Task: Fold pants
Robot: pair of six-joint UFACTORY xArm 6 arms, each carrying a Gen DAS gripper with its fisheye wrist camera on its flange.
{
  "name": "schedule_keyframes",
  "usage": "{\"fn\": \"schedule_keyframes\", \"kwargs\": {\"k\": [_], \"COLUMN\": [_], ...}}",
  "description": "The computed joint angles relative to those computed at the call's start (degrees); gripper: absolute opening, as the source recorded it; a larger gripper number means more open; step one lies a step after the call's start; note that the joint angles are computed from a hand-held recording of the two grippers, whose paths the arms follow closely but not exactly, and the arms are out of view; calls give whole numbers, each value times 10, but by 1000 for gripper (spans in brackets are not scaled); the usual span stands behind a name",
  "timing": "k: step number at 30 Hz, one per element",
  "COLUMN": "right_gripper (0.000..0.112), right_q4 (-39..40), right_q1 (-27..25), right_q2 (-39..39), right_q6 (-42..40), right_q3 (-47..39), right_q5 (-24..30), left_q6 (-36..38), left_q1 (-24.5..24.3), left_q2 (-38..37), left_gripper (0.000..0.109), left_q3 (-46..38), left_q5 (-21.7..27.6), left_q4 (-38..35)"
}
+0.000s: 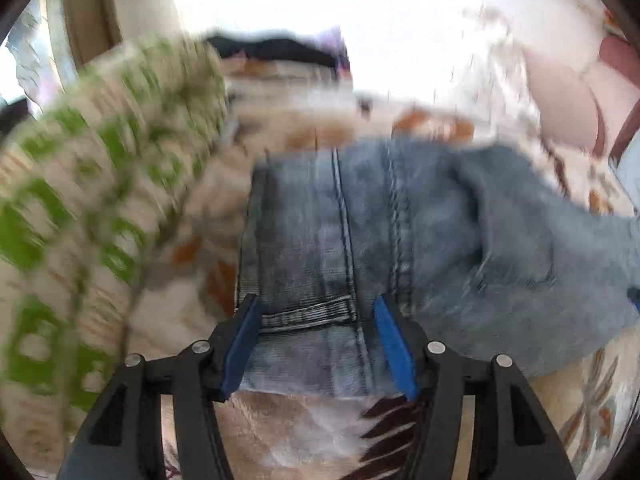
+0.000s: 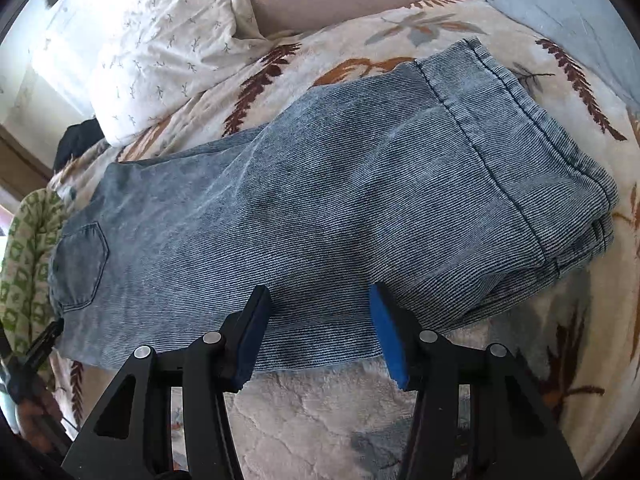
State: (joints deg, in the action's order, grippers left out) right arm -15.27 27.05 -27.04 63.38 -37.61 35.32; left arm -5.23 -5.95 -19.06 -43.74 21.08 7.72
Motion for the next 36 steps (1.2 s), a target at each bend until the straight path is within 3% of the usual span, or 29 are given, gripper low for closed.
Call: {"fn": "schedule_keyframes", "kwargs": {"k": [3, 5, 7, 10, 12, 14, 18, 21, 27, 31, 35, 36], "right_gripper": [54, 54, 54, 54, 55, 56, 56, 56, 56, 55, 15, 13], "right_q4": [-13, 8, 48, 113, 180, 241, 291, 282, 331, 322, 286, 270], "right_q1": [8, 10, 11, 24, 32, 34, 24, 15, 3, 3, 4, 6], "right_q2": [1, 0, 3, 49, 109, 184, 334, 434, 528, 591, 656, 670], "right_q6": [18, 1, -31, -113, -183, -252, -329, -333, -374, -389, -382, -380], "right_q3": [-19, -15, -15, -59, -124, -210, -404, -537, -648, -753, -864, -888], "right_q5": [19, -25, -78, -141, -151, -142, -67, 8, 58, 149, 250, 273], "left_q6": [-16, 21, 78, 71, 87, 136, 114, 98, 138, 130, 147, 152], "left_q1": [-27, -49, -66, -71, -68, -67, -61, -56, -46, -48, -46, -44], "left_q2": [-27, -15, 10, 41, 58, 69, 59, 61, 68, 78, 83, 84], "left_gripper": [68, 74, 74, 74, 74, 74, 74, 74, 74, 75, 76, 76], "left_q3": [11, -3, -21, -25, -36, -49, -48, -54, -64, -68, -73, -75], "left_q5": [-60, -79, -82, -88, -61, -39, -24, -8, 27, 27, 34, 38], "left_q4": [0, -50, -117, -94, -111, -180, -161, -142, -180, -157, -176, -183]}}
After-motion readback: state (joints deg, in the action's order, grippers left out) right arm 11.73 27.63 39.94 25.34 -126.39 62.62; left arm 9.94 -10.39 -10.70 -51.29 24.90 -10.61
